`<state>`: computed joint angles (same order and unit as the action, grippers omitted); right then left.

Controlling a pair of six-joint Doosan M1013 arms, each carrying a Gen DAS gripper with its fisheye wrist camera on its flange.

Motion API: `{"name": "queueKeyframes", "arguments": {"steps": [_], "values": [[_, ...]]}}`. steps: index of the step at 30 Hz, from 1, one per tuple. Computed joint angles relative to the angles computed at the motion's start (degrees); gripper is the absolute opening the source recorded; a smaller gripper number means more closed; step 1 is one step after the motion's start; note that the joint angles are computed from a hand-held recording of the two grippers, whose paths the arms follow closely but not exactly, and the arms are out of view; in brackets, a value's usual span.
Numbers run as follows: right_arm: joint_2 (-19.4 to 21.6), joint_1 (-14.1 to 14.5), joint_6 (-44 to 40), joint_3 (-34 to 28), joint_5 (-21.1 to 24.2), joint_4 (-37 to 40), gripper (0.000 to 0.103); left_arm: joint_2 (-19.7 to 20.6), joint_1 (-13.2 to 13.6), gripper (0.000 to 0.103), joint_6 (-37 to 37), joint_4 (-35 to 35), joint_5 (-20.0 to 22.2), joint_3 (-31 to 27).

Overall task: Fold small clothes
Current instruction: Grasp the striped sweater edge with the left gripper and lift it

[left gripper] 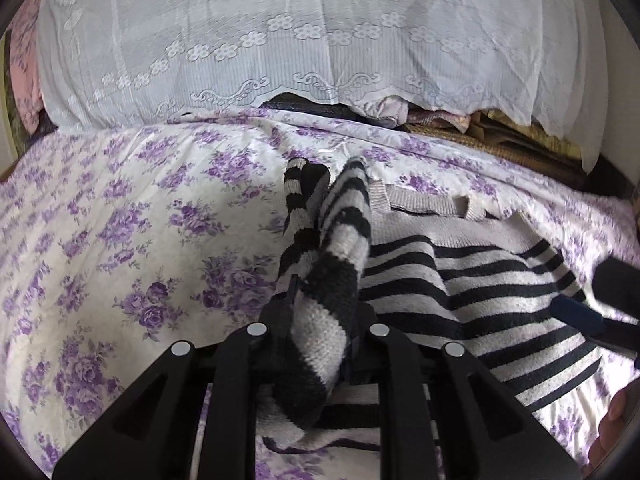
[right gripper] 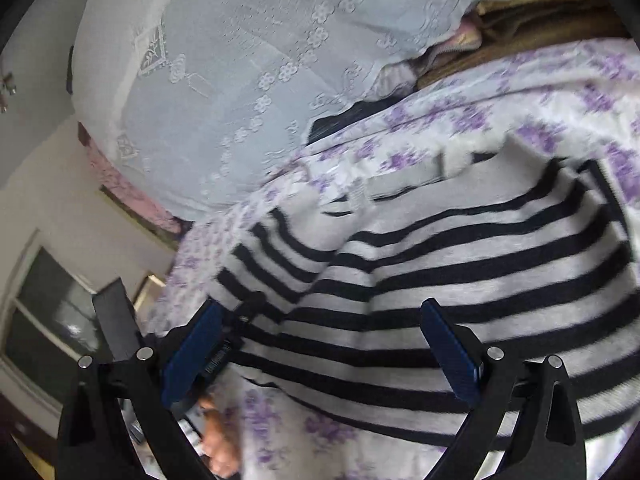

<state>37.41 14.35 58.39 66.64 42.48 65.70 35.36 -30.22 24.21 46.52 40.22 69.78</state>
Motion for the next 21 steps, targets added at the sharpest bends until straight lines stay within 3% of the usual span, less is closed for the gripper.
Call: {"name": "queueKeyframes", "arguments": {"steps": [8, 13, 16, 21], "values": [[7.31, -1.25, 3.9, -9.15, 14.29, 9.96, 0.1, 2.49, -3.03, 0.015, 4.38, 3.57, 6.89, -4.45], [8.87, -2.45, 4.52, -9.33, 18.96, 17.99, 0.1, 2.51, -4.25, 0.015, 8.22, 0.82, 4.53, -4.63], [10.96, -3.09, 5.99, -10.62, 24.57, 23.79, 0.1, 2.61, -4.43, 0.015, 8.94, 0.16, 3.4, -4.28], [11.92, -2.86, 8.28, -12.51, 25.46, 22.7, 0.1, 0.03, -3.02, 0.015, 6.82, -4.52, -4.57, -0.16]]}}
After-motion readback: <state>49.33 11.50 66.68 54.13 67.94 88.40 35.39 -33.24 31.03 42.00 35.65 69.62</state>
